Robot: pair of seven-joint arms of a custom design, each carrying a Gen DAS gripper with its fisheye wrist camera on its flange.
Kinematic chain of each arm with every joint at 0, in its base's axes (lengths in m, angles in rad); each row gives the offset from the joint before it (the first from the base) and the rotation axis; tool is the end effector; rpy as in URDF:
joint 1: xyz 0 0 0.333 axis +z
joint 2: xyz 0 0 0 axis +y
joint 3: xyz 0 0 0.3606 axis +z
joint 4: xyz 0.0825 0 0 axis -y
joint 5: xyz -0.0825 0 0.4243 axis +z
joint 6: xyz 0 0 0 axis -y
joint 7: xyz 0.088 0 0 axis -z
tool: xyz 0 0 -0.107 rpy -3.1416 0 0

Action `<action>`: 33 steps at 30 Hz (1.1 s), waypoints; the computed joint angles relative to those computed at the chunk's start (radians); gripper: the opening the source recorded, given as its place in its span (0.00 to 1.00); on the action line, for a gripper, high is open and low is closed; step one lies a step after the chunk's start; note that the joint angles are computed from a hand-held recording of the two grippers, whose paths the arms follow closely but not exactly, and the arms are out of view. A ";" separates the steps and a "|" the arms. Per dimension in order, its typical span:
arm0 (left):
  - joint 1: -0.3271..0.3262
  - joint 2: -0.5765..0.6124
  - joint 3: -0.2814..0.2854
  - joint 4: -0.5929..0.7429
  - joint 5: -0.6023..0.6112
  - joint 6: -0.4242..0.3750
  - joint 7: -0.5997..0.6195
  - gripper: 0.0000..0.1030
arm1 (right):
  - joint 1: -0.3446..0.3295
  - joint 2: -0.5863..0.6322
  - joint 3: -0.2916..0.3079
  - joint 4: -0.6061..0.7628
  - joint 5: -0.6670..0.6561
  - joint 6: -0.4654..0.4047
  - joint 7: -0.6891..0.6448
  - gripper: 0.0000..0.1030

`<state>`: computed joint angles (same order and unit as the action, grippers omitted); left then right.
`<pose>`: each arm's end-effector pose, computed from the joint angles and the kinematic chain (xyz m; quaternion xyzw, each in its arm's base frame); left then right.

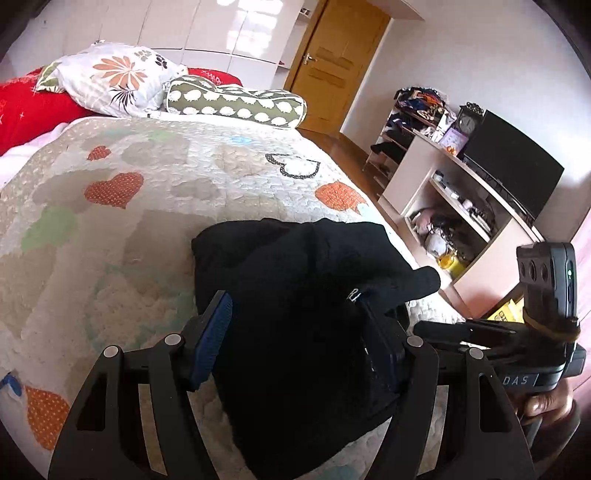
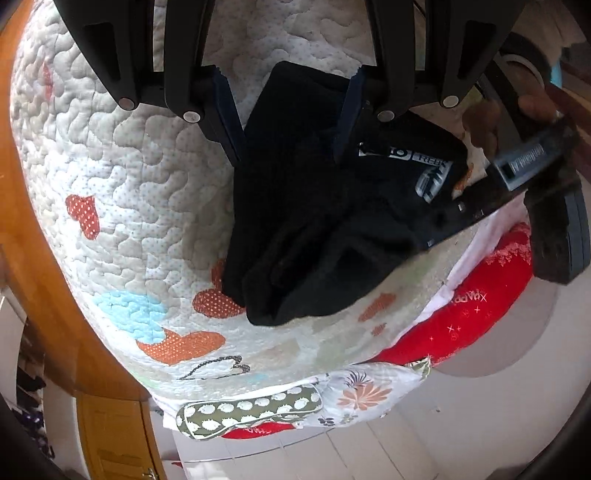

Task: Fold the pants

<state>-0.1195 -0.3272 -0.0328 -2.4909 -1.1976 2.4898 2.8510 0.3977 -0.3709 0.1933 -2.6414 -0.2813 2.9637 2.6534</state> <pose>0.4712 -0.0680 0.4564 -0.4422 0.7882 -0.4257 0.0440 0.3695 0.2738 0.4562 -0.5870 0.7327 -0.0874 0.3332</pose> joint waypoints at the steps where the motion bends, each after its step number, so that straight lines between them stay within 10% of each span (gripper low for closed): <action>1: -0.001 0.001 -0.003 0.000 0.002 0.007 0.003 0.67 | -0.007 0.006 0.005 -0.002 -0.004 0.017 0.007 0.46; 10: -0.013 -0.078 0.028 -0.053 0.027 -0.073 0.065 0.67 | -0.331 0.003 0.230 -0.040 -0.191 0.257 0.306 0.08; 17: -0.027 -0.116 -0.001 -0.118 0.038 -0.051 0.119 0.68 | -0.171 -0.019 0.083 -0.137 -0.057 0.268 0.264 0.10; 24: -0.026 -0.161 0.036 -0.117 0.012 -0.011 0.152 0.68 | -0.120 -0.164 0.052 -0.152 -0.002 0.181 0.226 0.46; 29: -0.022 -0.105 0.019 -0.091 0.018 0.051 0.106 0.68 | -0.018 -0.072 -0.024 -0.102 0.032 0.201 0.176 0.47; 32: -0.025 -0.075 0.006 -0.083 0.029 0.078 0.065 0.68 | -0.111 -0.015 0.069 -0.045 -0.012 0.130 0.172 0.44; 33: -0.025 -0.070 -0.001 -0.082 0.041 0.089 0.044 0.68 | -0.141 -0.004 0.093 -0.034 -0.035 0.121 0.179 0.29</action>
